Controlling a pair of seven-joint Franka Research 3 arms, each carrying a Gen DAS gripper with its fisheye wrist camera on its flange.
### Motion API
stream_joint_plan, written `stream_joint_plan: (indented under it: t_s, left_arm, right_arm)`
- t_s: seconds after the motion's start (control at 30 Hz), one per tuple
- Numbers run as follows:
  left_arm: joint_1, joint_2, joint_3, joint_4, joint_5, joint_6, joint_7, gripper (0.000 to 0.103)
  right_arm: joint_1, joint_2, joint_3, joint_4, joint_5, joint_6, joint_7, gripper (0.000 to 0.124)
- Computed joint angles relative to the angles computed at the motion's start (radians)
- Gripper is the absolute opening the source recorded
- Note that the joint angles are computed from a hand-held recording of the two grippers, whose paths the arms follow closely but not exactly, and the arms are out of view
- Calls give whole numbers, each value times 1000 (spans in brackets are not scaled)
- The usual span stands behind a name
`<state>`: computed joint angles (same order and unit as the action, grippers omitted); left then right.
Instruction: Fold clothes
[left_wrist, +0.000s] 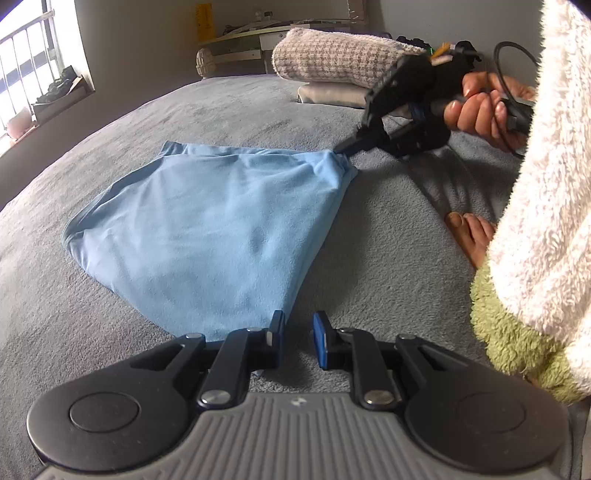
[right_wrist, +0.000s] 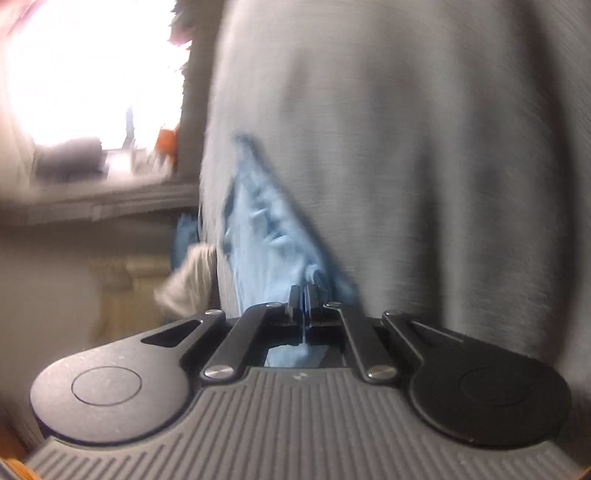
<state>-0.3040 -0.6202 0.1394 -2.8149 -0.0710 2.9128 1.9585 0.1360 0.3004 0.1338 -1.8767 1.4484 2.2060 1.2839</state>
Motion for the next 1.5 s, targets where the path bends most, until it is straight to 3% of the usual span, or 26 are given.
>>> stream_joint_plan:
  t_s: [0.1, 0.23, 0.33, 0.47, 0.53, 0.7, 0.73, 0.77, 0.8, 1.0, 1.1, 1.13, 1.2, 1.33, 1.4, 1.5]
  left_arm:
    - [1, 3, 3, 4, -2, -7, 2, 18]
    - [-3, 6, 5, 6, -9, -7, 6, 18]
    - [-5, 8, 5, 6, -13, -7, 10, 18]
    - [-2, 10, 3, 8, -14, -9, 14, 18]
    - [-1, 11, 2, 9, -14, -10, 15, 18]
    - [1, 9, 1, 7, -16, -8, 15, 18]
    - [1, 9, 2, 6, -17, -7, 15, 18]
    - [1, 8, 2, 6, -17, -7, 16, 18]
    - [0, 7, 3, 5, -17, -6, 17, 18]
    - [-4, 11, 9, 8, -22, -1, 21, 20]
    - [-13, 18, 20, 13, -32, 13, 24, 26]
    - [-16, 20, 23, 15, -36, 17, 23, 26]
    - [-36, 20, 44, 19, -59, 27, 20, 26]
    - [-66, 66, 92, 83, -163, -25, -44, 28]
    - [-56, 109, 94, 134, -229, -74, -97, 30]
    - [31, 178, 35, 211, -269, -155, -205, 34]
  right_arm:
    - [-16, -5, 3, -40, 105, 6, 33, 1]
    - [-8, -32, -9, -52, 98, 35, 42, 4]
    - [3, -49, -14, -55, 62, 49, 51, 7]
    - [33, -70, -12, -41, -16, 80, 2, 27]
    - [58, -77, -11, -20, -95, 112, -18, 31]
    - [115, -76, -6, 38, -346, 169, -31, 30]
    - [124, -74, -4, 43, -381, 186, -28, 24]
    - [128, -71, 0, 48, -394, 192, -31, 6]
    - [116, -64, 9, 52, -351, 176, -42, 2]
    - [79, -30, 6, 32, -261, 150, 113, 0]
    - [74, -56, 0, 17, -273, 153, 113, 14]
    - [79, -68, -2, 15, -295, 167, 100, 22]
    - [94, -94, -1, 12, -338, 207, 48, 24]
    - [138, -128, 21, 23, -415, 297, -227, 24]
    - [175, -121, 36, 33, -480, 353, -354, 24]
    - [223, -79, 33, 55, -631, 387, -354, 22]
